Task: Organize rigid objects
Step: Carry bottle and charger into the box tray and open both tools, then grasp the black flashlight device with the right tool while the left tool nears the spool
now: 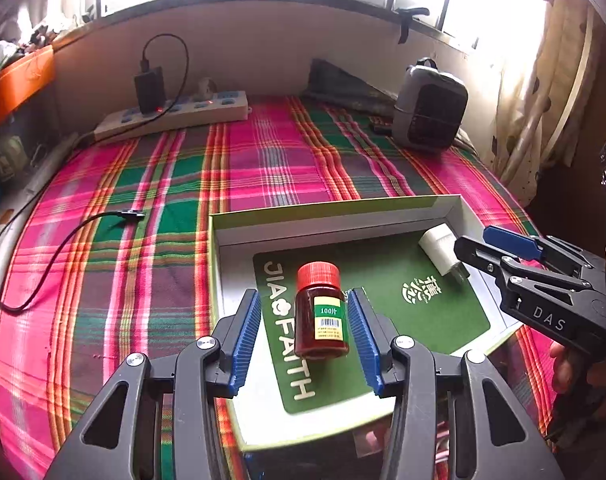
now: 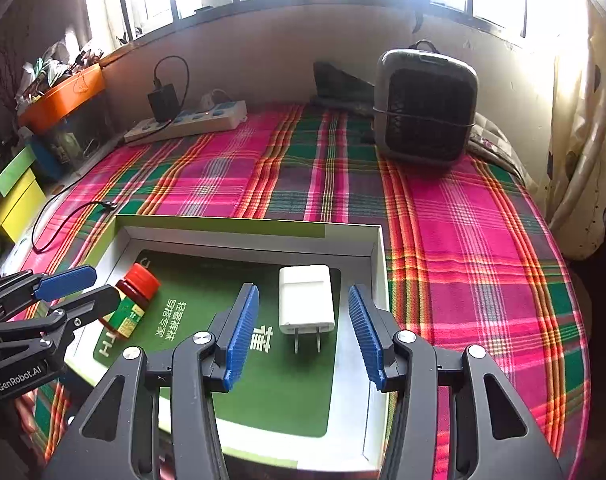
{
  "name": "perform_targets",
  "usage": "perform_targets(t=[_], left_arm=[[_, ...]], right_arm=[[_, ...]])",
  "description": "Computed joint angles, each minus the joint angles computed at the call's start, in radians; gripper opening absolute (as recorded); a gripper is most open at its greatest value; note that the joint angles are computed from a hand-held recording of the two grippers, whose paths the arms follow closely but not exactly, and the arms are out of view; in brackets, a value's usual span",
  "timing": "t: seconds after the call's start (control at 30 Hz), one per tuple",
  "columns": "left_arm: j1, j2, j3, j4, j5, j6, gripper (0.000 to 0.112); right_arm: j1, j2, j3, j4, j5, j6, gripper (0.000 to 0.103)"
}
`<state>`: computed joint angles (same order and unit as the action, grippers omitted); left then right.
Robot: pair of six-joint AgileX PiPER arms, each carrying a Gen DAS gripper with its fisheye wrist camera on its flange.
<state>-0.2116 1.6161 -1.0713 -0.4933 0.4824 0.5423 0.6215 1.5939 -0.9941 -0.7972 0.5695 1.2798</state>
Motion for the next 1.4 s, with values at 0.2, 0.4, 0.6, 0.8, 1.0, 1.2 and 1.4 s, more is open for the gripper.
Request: perform_targets(t=[0.2,0.4,0.6,0.8,1.0,1.2,1.4], left_arm=[[0.032,-0.089,0.072,-0.030,0.000,0.031,0.045],[0.075,-0.165,0.151,-0.069,0.006,0.079,0.045],[0.136,-0.230,0.224,-0.126,0.016,0.146,0.045],[0.212,-0.283,0.298,-0.214,0.036,0.243,0.045],[0.293,-0.307,0.356,-0.289,0.075,0.335,0.045],[0.346,-0.352,0.405,-0.347,0.115,0.413,0.045],[0.381,-0.394,0.454,-0.364,0.153,0.468,0.045]], right_arm=[[0.055,-0.074,0.061,-0.047,0.038,0.097,0.048],[0.113,-0.139,0.129,-0.084,0.065,0.195,0.048],[0.178,-0.189,0.191,-0.120,0.109,0.294,0.048],[0.271,-0.222,0.235,-0.159,0.173,0.394,0.048],[0.334,-0.226,0.269,-0.145,0.192,0.459,0.048],[0.364,-0.212,0.285,-0.139,0.181,0.533,0.048],[0.374,-0.154,0.263,-0.130,0.149,0.560,0.049]])
